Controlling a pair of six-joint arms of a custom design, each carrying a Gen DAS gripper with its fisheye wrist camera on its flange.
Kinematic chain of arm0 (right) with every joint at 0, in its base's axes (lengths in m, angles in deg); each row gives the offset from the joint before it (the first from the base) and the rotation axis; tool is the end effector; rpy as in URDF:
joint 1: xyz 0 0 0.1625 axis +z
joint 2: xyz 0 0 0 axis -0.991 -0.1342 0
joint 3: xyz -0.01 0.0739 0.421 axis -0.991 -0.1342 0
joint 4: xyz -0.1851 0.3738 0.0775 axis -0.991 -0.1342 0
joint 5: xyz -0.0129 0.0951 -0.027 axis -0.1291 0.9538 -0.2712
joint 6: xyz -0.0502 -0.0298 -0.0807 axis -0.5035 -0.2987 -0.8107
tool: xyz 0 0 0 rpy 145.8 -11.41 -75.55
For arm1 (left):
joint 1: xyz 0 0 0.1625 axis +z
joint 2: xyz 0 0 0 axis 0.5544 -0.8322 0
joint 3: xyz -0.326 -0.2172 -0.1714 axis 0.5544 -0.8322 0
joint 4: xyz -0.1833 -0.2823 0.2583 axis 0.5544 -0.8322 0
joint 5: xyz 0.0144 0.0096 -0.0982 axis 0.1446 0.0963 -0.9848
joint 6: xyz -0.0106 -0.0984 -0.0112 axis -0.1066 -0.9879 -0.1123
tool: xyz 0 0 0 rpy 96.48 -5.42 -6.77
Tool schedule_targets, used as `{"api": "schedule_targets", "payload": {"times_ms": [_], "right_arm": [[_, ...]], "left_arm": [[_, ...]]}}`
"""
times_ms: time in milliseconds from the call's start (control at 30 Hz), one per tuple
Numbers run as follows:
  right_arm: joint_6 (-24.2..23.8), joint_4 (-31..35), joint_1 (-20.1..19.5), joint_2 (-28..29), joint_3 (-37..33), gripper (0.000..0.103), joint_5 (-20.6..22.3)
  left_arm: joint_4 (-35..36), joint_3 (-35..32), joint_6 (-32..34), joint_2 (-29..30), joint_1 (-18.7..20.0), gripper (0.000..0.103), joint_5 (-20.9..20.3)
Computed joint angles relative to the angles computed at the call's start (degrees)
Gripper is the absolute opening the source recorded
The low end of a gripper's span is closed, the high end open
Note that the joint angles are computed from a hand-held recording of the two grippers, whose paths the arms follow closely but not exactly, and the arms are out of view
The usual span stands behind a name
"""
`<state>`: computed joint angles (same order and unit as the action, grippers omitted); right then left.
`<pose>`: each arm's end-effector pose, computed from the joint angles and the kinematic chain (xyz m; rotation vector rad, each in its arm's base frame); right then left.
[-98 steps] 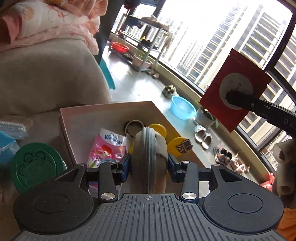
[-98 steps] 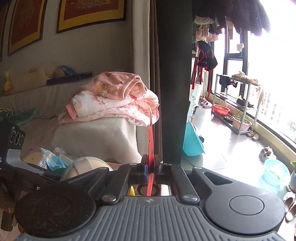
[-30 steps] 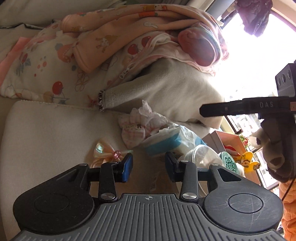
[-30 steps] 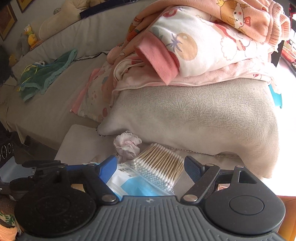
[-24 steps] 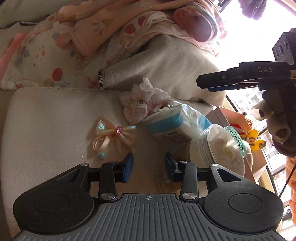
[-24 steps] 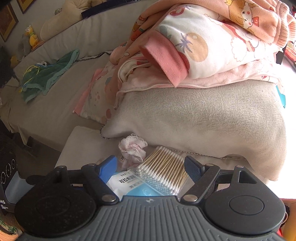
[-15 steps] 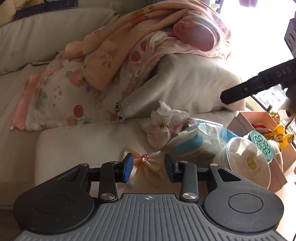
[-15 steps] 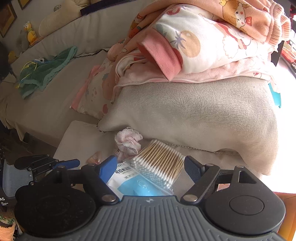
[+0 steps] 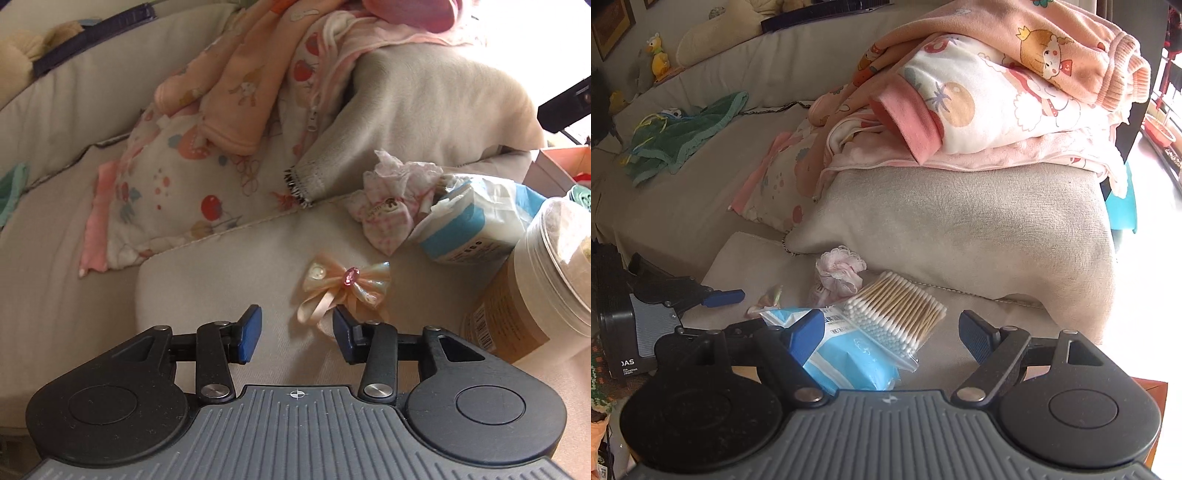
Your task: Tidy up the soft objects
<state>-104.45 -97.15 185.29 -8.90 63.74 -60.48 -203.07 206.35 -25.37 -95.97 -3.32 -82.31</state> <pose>0.1809 -0.3975 0.2773 0.6357 -2.4944 0.5532 -0.2013 -0.3581 0.1114 0.7226 2.2693 -0.6202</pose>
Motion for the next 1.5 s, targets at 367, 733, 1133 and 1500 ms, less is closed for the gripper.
{"api": "schedule_targets", "payload": {"times_ms": [367, 733, 1133, 1500], "right_arm": [[0.09, -0.27, -0.68, -0.86, 1.09, 0.081, 2.94], [-1.72, -2.65, -2.17, -2.77, 2.56, 0.081, 0.80], [2.41, 1.89, 3.40, 19.87, -10.80, 0.077, -6.23], [3.58, 7.25, 5.87, 18.17, -11.79, 0.014, -4.63]], "left_arm": [[-8.48, -7.25, -17.48, 3.48, 10.15, 0.046, -16.10], [-3.37, -6.64, -10.14, 6.95, 4.53, 0.024, -5.64], [-21.45, 8.57, -9.81, -2.51, 0.72, 0.018, -7.74], [-10.30, 15.71, -19.48, -19.78, -12.53, 0.017, -2.38]]}}
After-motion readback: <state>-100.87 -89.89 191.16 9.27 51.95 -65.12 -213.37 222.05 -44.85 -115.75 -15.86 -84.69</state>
